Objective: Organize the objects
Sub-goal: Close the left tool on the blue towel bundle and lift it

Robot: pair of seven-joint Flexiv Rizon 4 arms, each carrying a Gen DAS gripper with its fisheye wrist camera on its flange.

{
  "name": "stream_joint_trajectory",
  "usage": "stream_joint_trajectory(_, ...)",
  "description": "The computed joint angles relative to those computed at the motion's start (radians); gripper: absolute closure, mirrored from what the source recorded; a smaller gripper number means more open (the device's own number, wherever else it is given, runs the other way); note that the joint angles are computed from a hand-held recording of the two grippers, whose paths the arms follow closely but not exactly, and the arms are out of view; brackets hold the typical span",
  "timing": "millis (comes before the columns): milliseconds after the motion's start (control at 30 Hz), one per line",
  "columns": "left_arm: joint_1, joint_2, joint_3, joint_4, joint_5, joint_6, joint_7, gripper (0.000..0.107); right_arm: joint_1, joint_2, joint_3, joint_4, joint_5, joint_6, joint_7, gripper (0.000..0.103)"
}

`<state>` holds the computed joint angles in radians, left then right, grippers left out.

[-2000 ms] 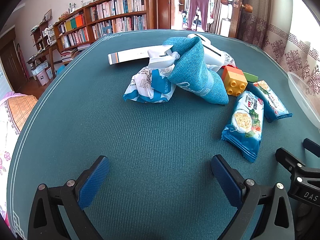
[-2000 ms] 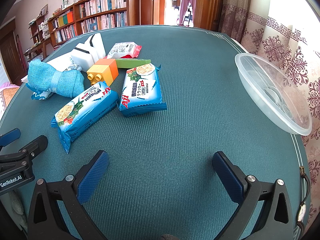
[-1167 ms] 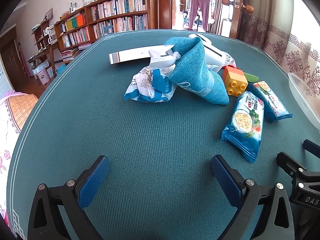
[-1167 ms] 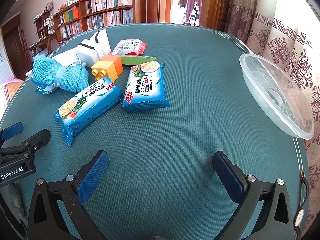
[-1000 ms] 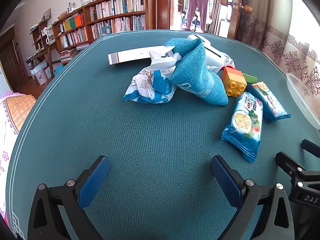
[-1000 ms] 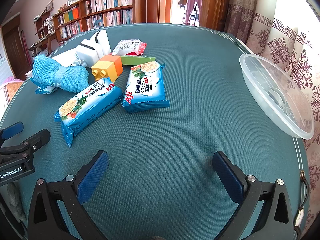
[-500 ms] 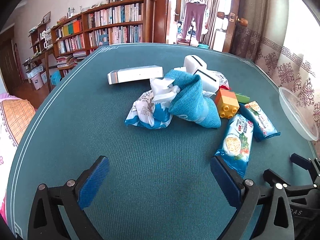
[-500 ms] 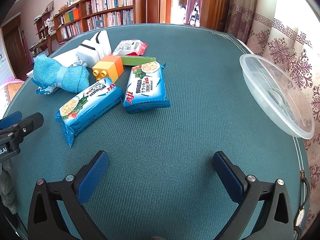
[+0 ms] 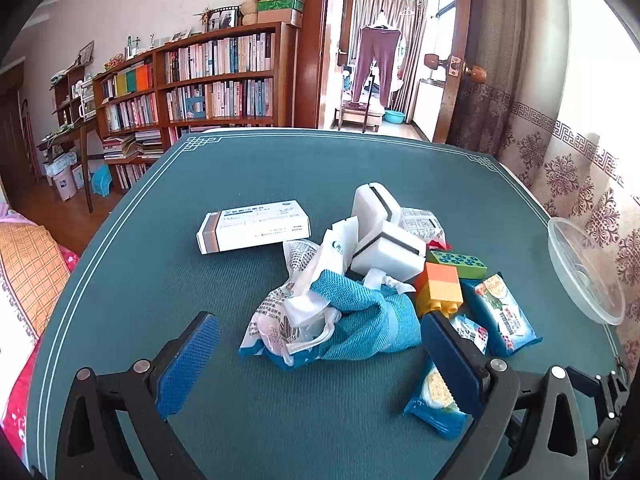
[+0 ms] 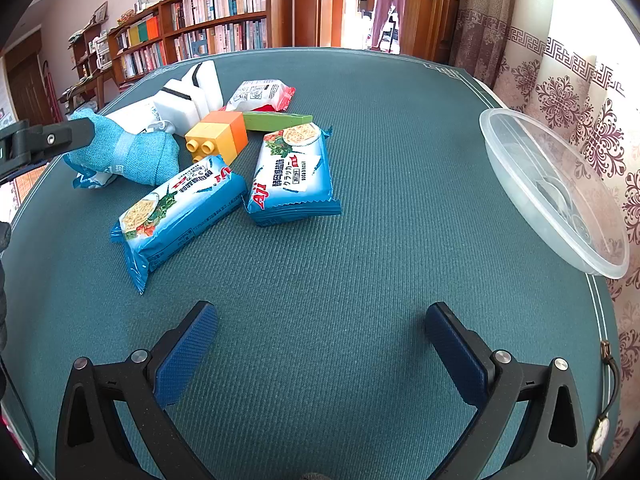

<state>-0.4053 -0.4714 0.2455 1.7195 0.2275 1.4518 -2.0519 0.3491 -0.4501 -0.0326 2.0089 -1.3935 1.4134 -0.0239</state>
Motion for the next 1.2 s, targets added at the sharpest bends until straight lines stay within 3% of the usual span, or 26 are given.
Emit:
stream_joint_trajectory(267, -0.016, -0.05, 0.008, -0.081, 0.018, -0.035, 0.003, 0.004, -0.001, -0.001, 0.0, 0.0, -0.005, 0.001, 0.004, 0.0)
stream_joint_trajectory(367, 0.006, -0.053, -0.024, -0.077, -0.001, -0.042, 0.021, 0.004, -0.002, -0.001, 0.001, -0.001, -0.007, 0.001, 0.006, 0.0)
stream_joint_trajectory(533, 0.101, -0.029, -0.161, -0.002, -0.087, 0.047, 0.141, 0.004, -0.003, -0.001, 0.002, -0.001, -0.009, 0.001, 0.008, 0.0)
stream_joint_trajectory(733, 0.273, 0.002, -0.426, 0.106, -0.223, 0.138, 0.357, 0.004, -0.004, -0.001, 0.002, -0.001, -0.013, 0.001, 0.011, 0.0)
stream_joint_trajectory(967, 0.357, 0.04, -0.566, 0.207, -0.329, 0.159, 0.494, 0.004, -0.006, 0.0, 0.004, 0.0, -0.017, 0.001, 0.015, 0.0)
stream_joint_trajectory(1100, 0.302, 0.062, -0.495, 0.235, -0.378, 0.175, 0.492, 0.004, -0.006, 0.0, 0.005, 0.0, -0.018, 0.0, 0.017, 0.0)
stream_joint_trajectory(1200, 0.161, 0.066, -0.316, 0.215, -0.372, 0.177, 0.45, 0.004, -0.007, -0.001, 0.006, 0.0, -0.02, 0.0, 0.018, 0.0)
